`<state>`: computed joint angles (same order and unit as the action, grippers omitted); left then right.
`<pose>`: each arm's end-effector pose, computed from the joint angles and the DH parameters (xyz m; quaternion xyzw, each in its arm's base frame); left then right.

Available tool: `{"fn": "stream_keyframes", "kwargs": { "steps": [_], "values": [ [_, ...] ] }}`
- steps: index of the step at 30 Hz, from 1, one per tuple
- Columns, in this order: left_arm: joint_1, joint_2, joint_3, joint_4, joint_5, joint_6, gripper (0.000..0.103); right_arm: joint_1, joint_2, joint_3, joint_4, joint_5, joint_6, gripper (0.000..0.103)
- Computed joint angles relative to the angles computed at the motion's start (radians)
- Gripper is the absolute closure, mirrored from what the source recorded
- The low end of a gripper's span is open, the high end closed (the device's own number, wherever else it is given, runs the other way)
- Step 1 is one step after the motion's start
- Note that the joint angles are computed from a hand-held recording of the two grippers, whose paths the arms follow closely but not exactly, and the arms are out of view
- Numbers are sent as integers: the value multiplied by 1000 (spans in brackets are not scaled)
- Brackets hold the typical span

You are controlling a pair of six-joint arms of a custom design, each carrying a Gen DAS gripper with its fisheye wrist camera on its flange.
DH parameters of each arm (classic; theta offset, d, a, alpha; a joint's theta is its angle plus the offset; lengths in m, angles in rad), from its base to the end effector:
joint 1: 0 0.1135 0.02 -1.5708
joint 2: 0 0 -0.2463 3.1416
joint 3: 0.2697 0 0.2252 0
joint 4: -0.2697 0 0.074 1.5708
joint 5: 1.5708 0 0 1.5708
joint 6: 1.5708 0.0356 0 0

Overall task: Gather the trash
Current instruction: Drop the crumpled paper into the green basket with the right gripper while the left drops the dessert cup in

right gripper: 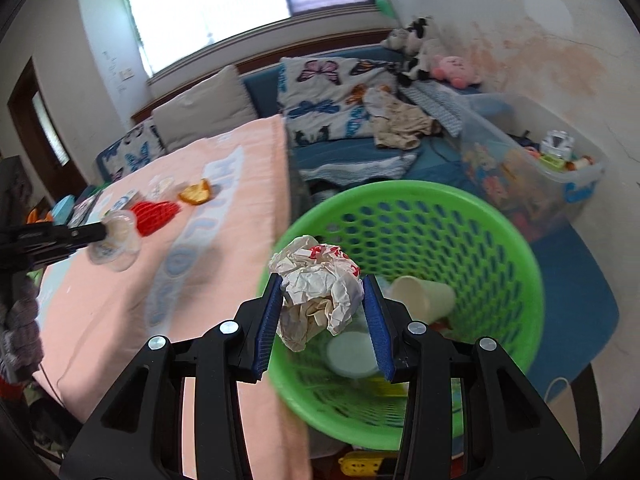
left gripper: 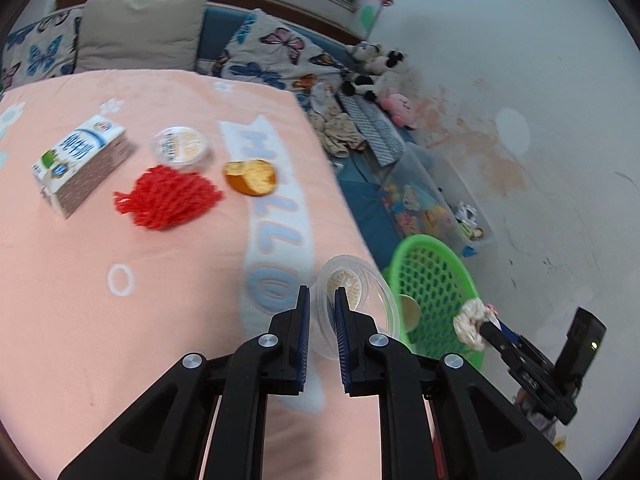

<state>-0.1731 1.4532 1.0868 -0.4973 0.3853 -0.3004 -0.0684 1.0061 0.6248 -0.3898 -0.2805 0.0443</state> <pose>0.2782 -0.0622 0.2550 0.0076 0.9231 -0.2543 0.2882 0.1898 -0.0031 0.2211 -0.0030 0.9137 0.1241 0.3870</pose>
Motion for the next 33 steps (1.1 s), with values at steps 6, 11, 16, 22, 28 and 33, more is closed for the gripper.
{"fn": "stream_keyframes", "kwargs": {
  "steps": [6,11,16,22,28,33],
  "values": [
    [-112,-3,40,-12,-52,-26,91,-112,-5,-14,0,-39,-36,59],
    [-215,27,93,-19,-104,-45,91,-213,-13,-33,-13,-98,-76,44],
    [-310,90,164,-27,-154,-55,91,-305,-57,-44,-59,-160,-116,43],
    [-412,192,269,-45,-230,-52,91,-433,-134,-33,-158,-247,-190,40],
    [-474,291,358,-67,-285,-45,91,-537,-175,-19,-231,-315,-253,37],
    [-512,359,403,-81,-312,-40,91,-594,-181,-26,-258,-356,-286,36]
  ]
}}
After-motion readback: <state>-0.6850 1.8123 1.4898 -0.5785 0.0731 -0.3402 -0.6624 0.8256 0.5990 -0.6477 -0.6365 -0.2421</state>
